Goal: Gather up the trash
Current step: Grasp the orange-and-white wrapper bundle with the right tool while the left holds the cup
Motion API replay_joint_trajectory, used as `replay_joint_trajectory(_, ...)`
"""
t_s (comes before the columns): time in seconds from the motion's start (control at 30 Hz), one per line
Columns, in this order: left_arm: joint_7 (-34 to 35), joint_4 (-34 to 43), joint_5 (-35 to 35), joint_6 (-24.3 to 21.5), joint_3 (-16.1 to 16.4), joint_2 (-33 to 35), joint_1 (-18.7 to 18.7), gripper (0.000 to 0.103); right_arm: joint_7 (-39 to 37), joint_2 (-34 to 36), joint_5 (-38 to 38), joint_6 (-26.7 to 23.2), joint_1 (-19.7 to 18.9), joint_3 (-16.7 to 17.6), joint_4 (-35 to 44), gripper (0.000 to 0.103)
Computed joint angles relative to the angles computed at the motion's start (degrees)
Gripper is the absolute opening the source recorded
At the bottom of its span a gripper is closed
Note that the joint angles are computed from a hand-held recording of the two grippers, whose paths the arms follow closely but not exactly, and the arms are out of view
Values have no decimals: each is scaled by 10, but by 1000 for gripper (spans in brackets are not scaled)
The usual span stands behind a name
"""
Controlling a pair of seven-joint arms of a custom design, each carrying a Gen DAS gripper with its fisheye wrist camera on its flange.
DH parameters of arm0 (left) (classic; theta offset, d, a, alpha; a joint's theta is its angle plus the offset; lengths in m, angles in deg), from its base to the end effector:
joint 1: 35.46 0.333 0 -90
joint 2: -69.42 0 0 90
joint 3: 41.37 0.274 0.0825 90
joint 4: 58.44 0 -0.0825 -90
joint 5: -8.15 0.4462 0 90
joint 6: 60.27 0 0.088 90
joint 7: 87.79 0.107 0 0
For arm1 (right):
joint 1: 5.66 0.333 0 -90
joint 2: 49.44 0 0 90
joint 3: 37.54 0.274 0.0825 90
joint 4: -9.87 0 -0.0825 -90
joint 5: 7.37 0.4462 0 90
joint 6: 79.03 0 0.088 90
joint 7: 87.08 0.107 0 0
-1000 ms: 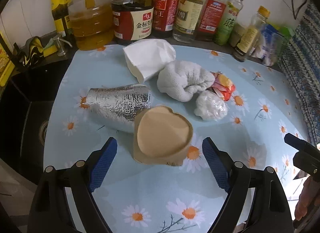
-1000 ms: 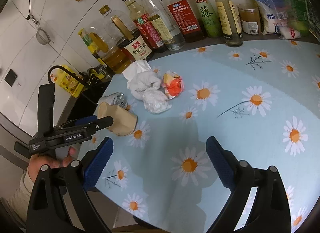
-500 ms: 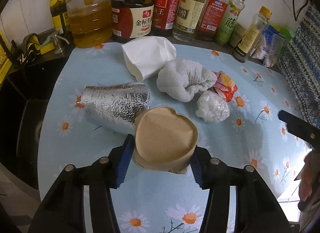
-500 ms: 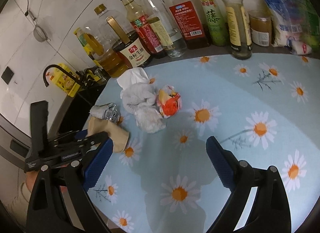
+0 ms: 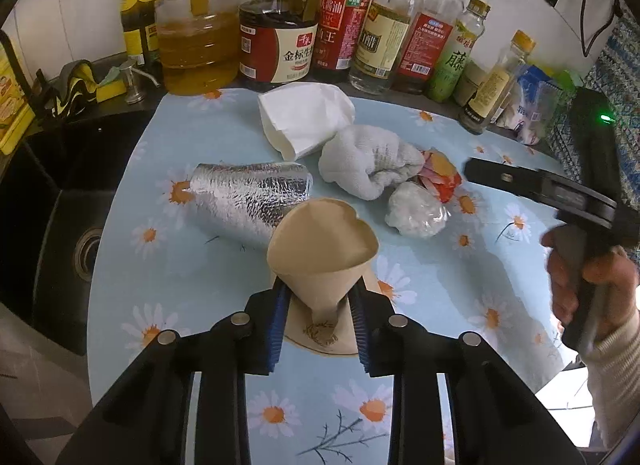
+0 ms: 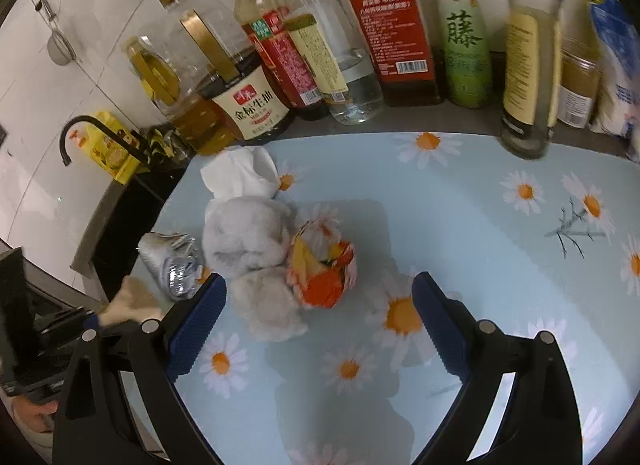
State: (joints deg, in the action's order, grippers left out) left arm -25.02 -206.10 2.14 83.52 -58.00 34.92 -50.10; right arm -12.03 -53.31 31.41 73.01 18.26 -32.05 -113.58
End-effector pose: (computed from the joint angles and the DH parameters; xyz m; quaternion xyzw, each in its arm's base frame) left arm 0.4205 -0.2485 0.4476 -0.6843 0.6817 -0.2335 0.1118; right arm 0.5495 0.2904 0.4150 -0.7434 0.5703 0.0187 0.3488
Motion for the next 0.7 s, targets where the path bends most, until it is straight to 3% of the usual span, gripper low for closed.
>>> replay_joint_trajectory(0.1,-5,-4,0,-4,-2,-5,-1,27,0,22,-13,-8,-4,2,20,92)
replay_joint_trajectory(0.33,-19,-14,-1,-10,-4,-19,-5,27,-18,54,-21,-24,-17,15,50,65)
replay_joint_trajectory(0.47,-28,-19,5,-19,-7,-33,-3,27,-10,66,-28,-30,-22,22,56,56)
replay_joint_trajectory(0.53,-34,-24,6,-23,-8,-41,-2,27,-5,70,-37,-33,-23,25,58,43)
replay_joint_trajectory(0.7,-42,-29,8,-28,-8,-53,-3,27,-23,65,-23,-23,-24,30,51,40)
